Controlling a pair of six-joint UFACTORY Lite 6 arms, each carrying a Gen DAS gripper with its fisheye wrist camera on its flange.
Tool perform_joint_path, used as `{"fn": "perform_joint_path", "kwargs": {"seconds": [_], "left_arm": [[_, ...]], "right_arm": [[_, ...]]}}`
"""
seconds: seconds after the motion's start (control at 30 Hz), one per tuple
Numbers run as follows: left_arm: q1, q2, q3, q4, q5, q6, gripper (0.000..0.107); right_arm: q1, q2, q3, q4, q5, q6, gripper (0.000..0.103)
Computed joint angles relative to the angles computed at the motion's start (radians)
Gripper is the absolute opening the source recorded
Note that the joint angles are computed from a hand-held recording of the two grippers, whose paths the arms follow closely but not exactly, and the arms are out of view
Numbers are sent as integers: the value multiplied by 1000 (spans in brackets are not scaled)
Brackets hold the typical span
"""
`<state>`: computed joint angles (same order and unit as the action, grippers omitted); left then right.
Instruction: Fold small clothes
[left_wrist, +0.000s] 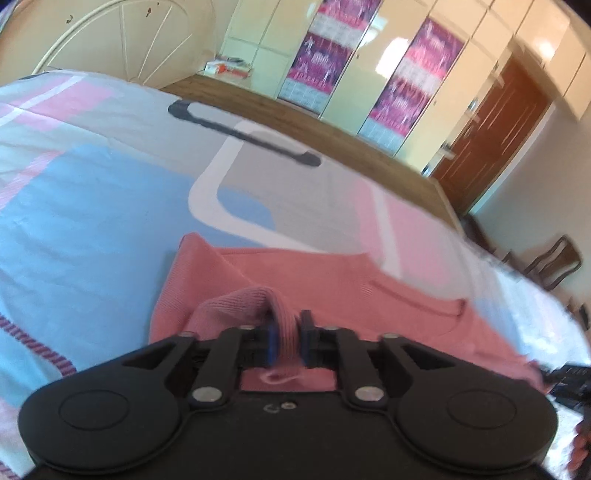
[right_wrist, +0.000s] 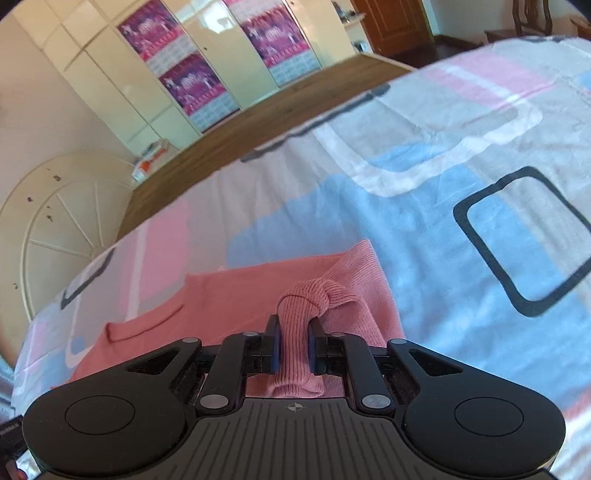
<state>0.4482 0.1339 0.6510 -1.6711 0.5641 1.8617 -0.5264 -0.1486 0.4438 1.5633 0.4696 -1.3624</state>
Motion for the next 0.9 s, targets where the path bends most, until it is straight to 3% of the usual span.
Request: {"fn": "perform_joint_path", "kwargs": {"seconds": [0.03,0.07,0.1,0.17,0.3,0.57,0.63,0.67,0.7,0.83,0.9], "left_arm": [[6,6,7,-2,7,18,29],[7,14,22,1,13,24,47],[20,1,17,2,23,44,71],[60,-46,-21,-40,63,149,82],[99,-16,23,79,126,165,81],[-21,157,142,10,3,207,69],[-33,209,192,21,-7,180,61],[-36,230,215,46,-8,150,46],[-37,246,236,83,-4,109,38],[-22,260,239,98,16,125,23],[-14,256,235,114,29,128,19]], "right_arm": [[-3,11,7,16,-4,-15,35],[-3,3,6,43,-13,-44,50],[-13,-19,-2,78,-14,-96,56],[-29,-56,-9,109,-17,-176,62],[-51,-52,-7,75,26,-278,62],[72,109,29,361,-22,-602,62],[134,139,40,475,-58,-742,62],[158,148,42,537,-74,-819,62],[172,157,45,574,-81,-870,62],[196,206,74,568,-88,-922,62],[221,210,78,558,-108,-948,56]]}}
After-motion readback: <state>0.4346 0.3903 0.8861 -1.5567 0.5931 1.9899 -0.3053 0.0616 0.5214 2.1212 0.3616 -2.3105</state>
